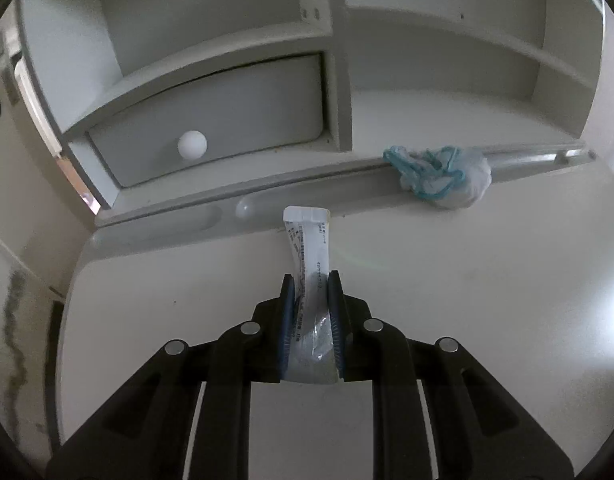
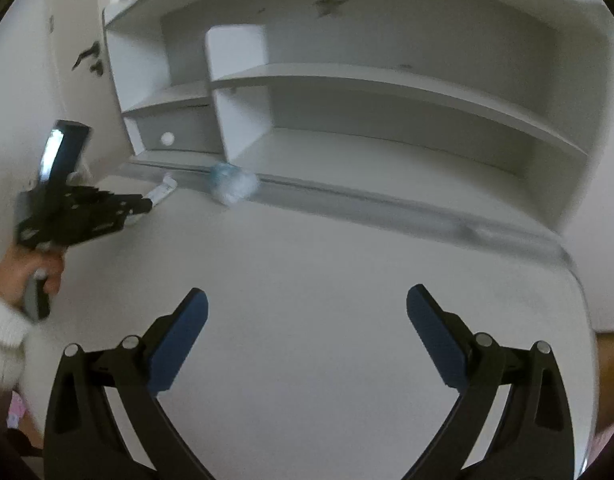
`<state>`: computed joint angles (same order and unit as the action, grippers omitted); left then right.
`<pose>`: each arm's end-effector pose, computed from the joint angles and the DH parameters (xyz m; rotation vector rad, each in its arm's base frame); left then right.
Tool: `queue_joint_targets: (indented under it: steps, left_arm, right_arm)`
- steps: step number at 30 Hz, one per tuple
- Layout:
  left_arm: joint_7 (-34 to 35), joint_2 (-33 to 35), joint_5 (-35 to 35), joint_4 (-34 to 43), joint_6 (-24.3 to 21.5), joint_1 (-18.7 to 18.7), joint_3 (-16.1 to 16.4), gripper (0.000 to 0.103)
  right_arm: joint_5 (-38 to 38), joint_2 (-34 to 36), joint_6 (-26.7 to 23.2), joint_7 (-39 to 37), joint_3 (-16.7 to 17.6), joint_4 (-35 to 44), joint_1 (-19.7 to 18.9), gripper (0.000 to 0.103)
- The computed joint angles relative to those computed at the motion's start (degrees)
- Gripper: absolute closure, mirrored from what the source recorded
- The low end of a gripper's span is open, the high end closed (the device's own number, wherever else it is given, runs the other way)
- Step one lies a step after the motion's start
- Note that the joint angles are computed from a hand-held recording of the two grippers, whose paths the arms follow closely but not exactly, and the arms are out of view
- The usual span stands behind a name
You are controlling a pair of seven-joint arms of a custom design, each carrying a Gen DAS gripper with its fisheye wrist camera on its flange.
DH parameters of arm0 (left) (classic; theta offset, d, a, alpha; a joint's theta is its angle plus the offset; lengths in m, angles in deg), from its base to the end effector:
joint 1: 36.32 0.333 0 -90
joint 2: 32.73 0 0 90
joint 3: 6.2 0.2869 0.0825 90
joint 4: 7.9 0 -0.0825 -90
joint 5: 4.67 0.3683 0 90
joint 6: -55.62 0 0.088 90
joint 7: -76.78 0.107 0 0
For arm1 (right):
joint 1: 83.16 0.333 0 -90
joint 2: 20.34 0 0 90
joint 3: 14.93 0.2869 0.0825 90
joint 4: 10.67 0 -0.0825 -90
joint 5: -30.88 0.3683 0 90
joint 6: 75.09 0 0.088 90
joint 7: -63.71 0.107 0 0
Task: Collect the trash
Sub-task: 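Grasp the white sachet with the left tool while the right tool grasps the tissue bundle, then carry the white sachet and tissue bundle down over the bin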
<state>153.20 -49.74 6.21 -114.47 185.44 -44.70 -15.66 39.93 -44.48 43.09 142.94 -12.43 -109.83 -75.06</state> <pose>0.4736 -0.1616 0.6904 -1.6422 1.9160 -0.6511 0.4198 0.0936 0.7859 -2.0146 1.3993 -0.5570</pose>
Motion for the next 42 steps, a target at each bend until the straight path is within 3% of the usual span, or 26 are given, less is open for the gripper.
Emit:
queue_joint_targets:
  steps: [4, 12, 13, 14, 17, 24, 31, 36, 42]
  left_arm:
    - [1.61, -0.79, -6.87, -1.27, 1.03, -0.47, 2.79, 0.087]
    - [2.60, -2.19, -10.32, -3.51, 2.98, 0.18, 3.36, 0.087]
    - [2.79, -2.37, -10.66, -3.77, 3.16, 0.05, 3.33, 0.087]
    - [3.19, -1.96, -10.92, -2.88, 2.74, 0.05, 3.50, 0.087]
    - [4.06, -2.08, -11.52, -3.20, 3.57, 0.00, 3.62, 0.087]
    - [3.55, -5.41, -10.45, -4.60, 6.17, -0.67, 2.49, 0.087]
    - [6.77, -6.87, -15.11, -1.70, 5.22, -7.36, 0.87, 0.087]
    - [7.66, -3.21, -14.49, 4.89, 4.59, -12.87, -4.69, 0.087]
    - [7.21, 7.79, -12.30, 17.43, 2.78, -20.55, -12.83, 0.087]
  right_arm:
    - [-1.96, 12.75, -0.01, 3.11, 2.87, 11.42, 1.68, 0.010]
    - [-6.09, 30.78, -7.29, 5.82, 2.47, 31.13, 7.41, 0.031]
    - [-6.36, 31.68, -7.81, 5.92, 2.16, 32.26, 7.94, 0.039]
    - [-6.30, 33.55, -8.97, 6.04, 1.97, 34.62, 8.42, 0.058]
    - [-4.45, 34.60, -9.75, 7.16, 1.17, 36.25, 8.80, 0.078]
    - [-2.16, 24.82, -7.89, 5.64, 0.30, 27.79, 7.48, 0.079]
    - [2.68, 10.32, -6.53, 4.42, -2.28, 13.96, 2.96, 0.079]
    - [7.98, -3.53, -6.51, 3.24, -7.22, 3.91, -1.94, 0.079]
    - [5.98, -19.00, -9.12, 1.24, -14.38, -4.68, -11.55, 0.079]
